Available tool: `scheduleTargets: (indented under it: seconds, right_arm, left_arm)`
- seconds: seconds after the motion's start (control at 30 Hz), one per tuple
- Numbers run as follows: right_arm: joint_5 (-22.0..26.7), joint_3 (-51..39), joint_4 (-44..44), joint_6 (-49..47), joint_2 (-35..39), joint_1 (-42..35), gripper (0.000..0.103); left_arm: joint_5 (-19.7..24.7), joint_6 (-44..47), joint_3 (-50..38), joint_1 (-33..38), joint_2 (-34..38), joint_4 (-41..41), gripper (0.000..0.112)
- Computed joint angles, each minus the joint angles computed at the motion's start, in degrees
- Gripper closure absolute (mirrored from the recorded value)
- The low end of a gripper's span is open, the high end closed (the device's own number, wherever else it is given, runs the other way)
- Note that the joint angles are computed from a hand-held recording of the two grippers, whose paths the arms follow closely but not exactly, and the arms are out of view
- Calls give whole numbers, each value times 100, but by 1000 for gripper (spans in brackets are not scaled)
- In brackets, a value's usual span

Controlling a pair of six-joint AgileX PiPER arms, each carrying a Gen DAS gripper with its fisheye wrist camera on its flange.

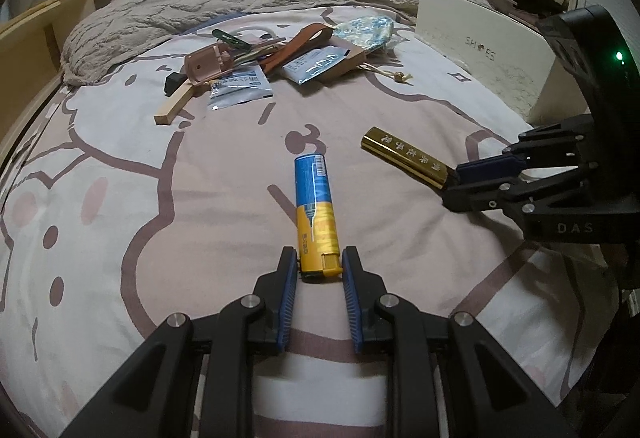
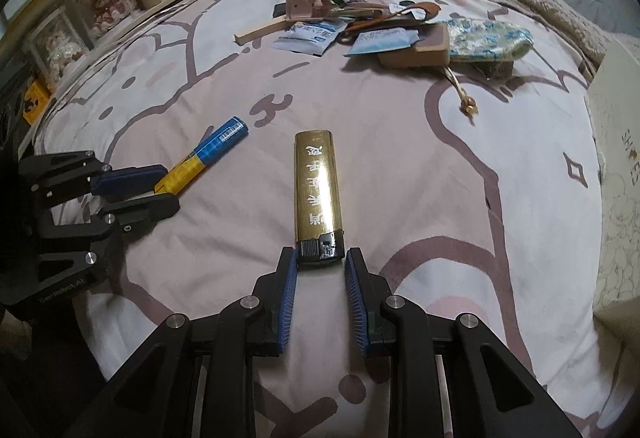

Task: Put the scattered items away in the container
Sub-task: 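Lift the gold lighter with the right gripper while the left gripper approaches the yellow-blue lighter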

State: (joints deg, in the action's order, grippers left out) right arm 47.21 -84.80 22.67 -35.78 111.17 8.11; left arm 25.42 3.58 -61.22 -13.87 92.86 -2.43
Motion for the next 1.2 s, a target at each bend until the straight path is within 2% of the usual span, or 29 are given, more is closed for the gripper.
scheduleTargets:
  seconds: [0.07, 0.2, 0.3, 0.63, 0.83, 0.97, 1.07, 1.13, 1.2]
  right_arm:
    - [81, -98, -127, 176, 41, 43, 78]
    - [75, -133, -388, 469, 36, 145, 78]
    - [56, -129, -560, 701, 18, 202, 78]
    - [314, -407, -1045, 1316, 117, 343, 77]
    - [342, -448, -1232, 1489, 133, 415, 77]
    - [266, -368, -1192, 1422, 99, 402, 77]
    - [187, -295, -1181, 1326, 68, 406, 77]
    - [214, -307, -1156, 1261, 72, 393, 76]
    - [296, -372, -1111, 1163, 104, 367, 76]
  left_arm:
    - [-43, -336, 36, -83, -20, 361, 86]
    - [-157, -1372, 169, -192, -85, 1486, 63]
    - [-161, -1090, 193, -3, -110, 1172, 61]
    - [-46, -1083, 92, 461, -94, 1264, 61]
    - [11, -826, -261, 657, 194, 1140, 61]
    - [123, -1148, -681, 709, 532, 1509, 61]
    - [214, -1094, -906, 780, 690, 1431, 60]
    - [177, -1048, -891, 789, 694, 1367, 53]
    - [61, -1044, -763, 770, 640, 1361, 39]
